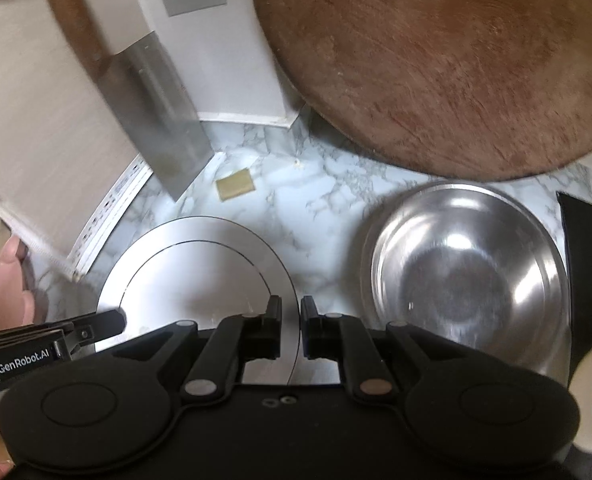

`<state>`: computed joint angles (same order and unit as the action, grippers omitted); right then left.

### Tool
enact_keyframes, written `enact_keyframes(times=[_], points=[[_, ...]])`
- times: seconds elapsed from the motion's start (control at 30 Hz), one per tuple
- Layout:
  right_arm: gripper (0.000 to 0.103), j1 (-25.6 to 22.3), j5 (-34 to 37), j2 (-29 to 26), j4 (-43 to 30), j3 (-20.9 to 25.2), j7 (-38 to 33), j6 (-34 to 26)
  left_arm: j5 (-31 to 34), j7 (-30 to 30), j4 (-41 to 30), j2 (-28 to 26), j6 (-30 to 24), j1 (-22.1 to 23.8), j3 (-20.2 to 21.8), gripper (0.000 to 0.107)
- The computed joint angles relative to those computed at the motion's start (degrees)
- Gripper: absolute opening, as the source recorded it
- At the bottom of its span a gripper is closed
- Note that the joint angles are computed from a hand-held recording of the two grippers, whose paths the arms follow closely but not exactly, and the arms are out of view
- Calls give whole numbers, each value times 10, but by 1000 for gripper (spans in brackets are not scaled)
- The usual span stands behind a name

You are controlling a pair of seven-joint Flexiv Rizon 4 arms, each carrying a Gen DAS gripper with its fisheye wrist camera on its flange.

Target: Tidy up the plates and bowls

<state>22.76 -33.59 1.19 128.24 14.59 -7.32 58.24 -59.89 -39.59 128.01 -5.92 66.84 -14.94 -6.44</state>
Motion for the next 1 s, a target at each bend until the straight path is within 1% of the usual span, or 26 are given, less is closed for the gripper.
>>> enact_keyframes(times=[0.2, 0.37, 0.63, 1.0], points=[[12, 14, 3, 33, 18, 24, 32, -18, 8, 12, 44, 47, -17, -2, 20, 14], [12, 26, 8, 49, 32, 41, 58, -30, 13, 25, 74, 70, -26, -3, 35, 14], [12, 46, 17, 45, 54, 54, 102, -24, 24, 40, 104, 73, -15, -6, 40, 14], [12, 58, 16, 34, 75, 50, 123, 0, 21, 50, 112, 58, 10, -9, 32, 14]])
